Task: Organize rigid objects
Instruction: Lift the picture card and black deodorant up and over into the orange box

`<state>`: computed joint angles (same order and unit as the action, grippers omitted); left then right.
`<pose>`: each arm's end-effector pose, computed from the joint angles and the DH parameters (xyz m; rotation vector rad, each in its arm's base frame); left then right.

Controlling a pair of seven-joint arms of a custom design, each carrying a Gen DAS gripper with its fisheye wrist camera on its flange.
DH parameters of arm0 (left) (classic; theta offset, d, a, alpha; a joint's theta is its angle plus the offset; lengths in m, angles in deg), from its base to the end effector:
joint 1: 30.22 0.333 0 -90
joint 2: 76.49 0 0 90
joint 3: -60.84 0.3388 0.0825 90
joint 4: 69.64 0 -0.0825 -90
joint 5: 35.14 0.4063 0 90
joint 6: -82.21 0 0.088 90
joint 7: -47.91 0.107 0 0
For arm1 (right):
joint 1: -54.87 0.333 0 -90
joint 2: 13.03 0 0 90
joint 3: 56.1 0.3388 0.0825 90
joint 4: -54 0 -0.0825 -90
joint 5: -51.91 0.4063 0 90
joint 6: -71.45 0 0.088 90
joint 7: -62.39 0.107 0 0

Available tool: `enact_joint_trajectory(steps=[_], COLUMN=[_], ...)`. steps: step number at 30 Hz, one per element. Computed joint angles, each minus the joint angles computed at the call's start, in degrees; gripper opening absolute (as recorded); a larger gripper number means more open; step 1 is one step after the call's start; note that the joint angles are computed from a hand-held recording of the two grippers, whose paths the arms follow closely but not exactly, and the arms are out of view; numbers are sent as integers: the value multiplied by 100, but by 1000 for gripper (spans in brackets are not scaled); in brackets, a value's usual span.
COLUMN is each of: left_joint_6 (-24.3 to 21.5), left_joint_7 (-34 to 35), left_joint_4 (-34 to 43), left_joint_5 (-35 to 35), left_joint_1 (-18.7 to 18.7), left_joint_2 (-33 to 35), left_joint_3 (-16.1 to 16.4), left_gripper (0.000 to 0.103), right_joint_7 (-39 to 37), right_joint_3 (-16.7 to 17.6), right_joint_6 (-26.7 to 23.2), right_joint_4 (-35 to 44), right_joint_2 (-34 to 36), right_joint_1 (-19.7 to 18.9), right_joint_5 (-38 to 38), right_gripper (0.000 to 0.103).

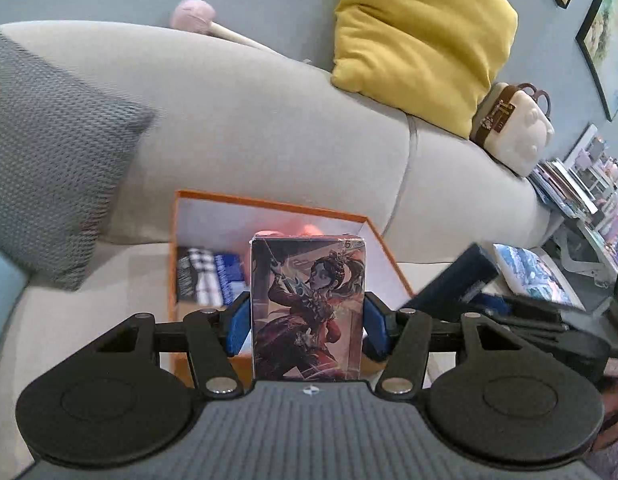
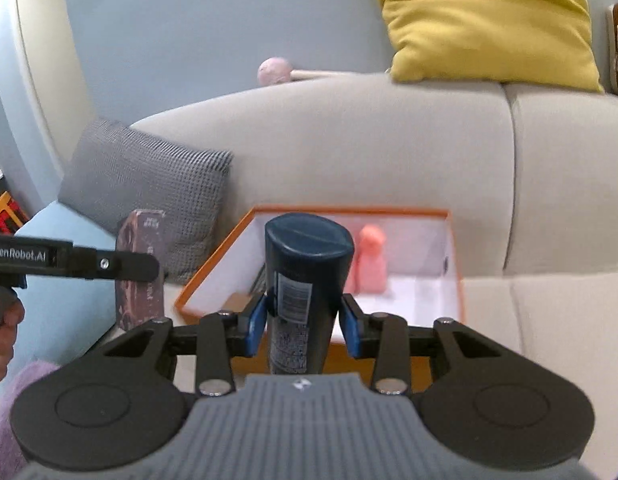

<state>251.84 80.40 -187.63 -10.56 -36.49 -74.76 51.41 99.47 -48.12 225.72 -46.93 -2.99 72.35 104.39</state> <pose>0.5914 -0.1942 0.5329 -2.0867 1.4675 -1.1043 0.6295 0.2634 0.5548 -1.9571 0.9522 -0.2627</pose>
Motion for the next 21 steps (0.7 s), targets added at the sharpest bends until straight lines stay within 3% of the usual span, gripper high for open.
enact_joint_trajectory(steps=[5, 13, 21], left_joint_6=[-263, -1362, -2036], left_joint_7=[1675, 2492, 3118], left_joint_4=[921, 2214, 2912], left_joint_5=[-1595, -2087, -2709], left_joint_1=[336, 507, 710], left_joint_2=[957, 2262, 2918], left_joint_3=[-432, -768, -1049], left_gripper=[66, 66, 66], right_joint_7=[844, 1723, 2391], right_joint_3=[-228, -376, -439], right_joint_6=[-474, -1682, -3422], right_joint_4=[1230, 2400, 4148], right_joint_2=[901, 1867, 2970], right_joint_1=[149, 210, 172], right_joint_5=[-1324, -2618, -3181], right_gripper=[41, 41, 41])
